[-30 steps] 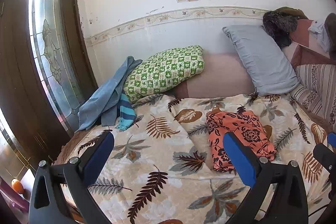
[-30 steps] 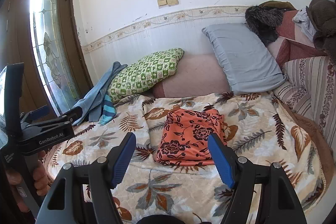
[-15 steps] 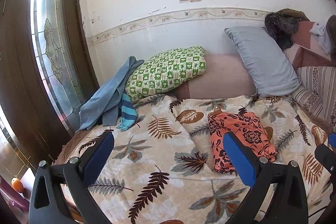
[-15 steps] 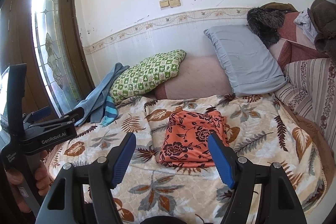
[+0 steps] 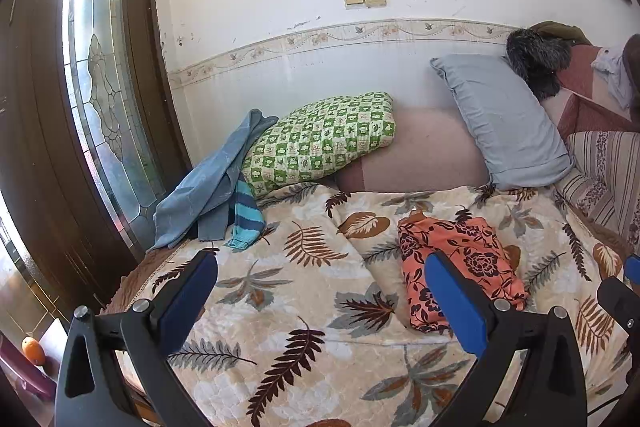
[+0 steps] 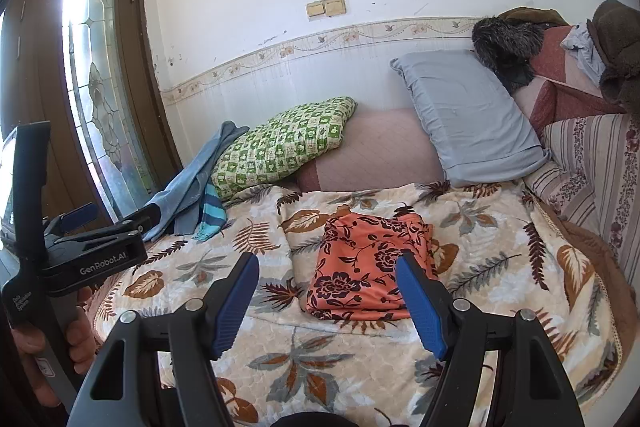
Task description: Fold small clothes
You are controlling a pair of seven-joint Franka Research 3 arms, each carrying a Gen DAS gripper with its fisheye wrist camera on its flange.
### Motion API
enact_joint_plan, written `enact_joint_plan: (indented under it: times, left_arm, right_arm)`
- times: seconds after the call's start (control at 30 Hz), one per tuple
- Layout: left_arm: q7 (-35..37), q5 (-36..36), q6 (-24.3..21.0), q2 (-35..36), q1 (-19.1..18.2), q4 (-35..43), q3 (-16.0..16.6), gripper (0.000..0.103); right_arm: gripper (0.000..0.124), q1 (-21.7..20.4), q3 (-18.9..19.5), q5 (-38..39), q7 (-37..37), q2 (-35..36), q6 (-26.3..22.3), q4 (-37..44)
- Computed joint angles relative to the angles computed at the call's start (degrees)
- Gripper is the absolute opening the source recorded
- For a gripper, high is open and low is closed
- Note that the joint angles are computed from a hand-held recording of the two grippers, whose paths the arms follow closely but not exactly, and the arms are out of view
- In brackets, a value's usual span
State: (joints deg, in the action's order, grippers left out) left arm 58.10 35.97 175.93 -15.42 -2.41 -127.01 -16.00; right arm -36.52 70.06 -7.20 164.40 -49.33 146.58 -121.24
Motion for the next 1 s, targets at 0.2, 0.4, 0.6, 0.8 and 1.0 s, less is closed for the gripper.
enact_joint_plan:
  times: [0.2, 0.4, 0.6, 0.8, 1.0]
  left_arm:
    - [1.40, -1.81, 0.30, -0.39, -1.22, -0.35, 1.33, 0.103]
    - [4.55, -5.40, 0.82, -1.26, -3.15, -1.22, 3.02, 0.103]
    - [8.62, -9.82, 2.12, -2.52, -5.75, -2.71, 5.40, 0.103]
    - [17.79, -19.35, 4.66, -3.31, -16.67, -4.53, 14.82, 0.103]
    - [23.43, -26.39, 3.87, -2.82, -20.62, -3.76, 17.30, 0.103]
  right_arm:
    - [0.075, -0.17, 0.02, -0.34, -0.64, -0.05, -0.18, 0.67]
    - [0.075, -0.29, -0.08, -0.22, -1.00, -0.52, -0.08, 1.06]
    - [0.075, -0.83, 0.29, 0.12, -2.30, -0.81, -0.87, 2.44]
    - [0.075, -1.68, 0.79, 0.88, -4.49, -1.43, -1.59, 4.02]
    - [0.075, -2.16, 0.73, 2.54, -5.88, -2.05, -0.83, 3.83]
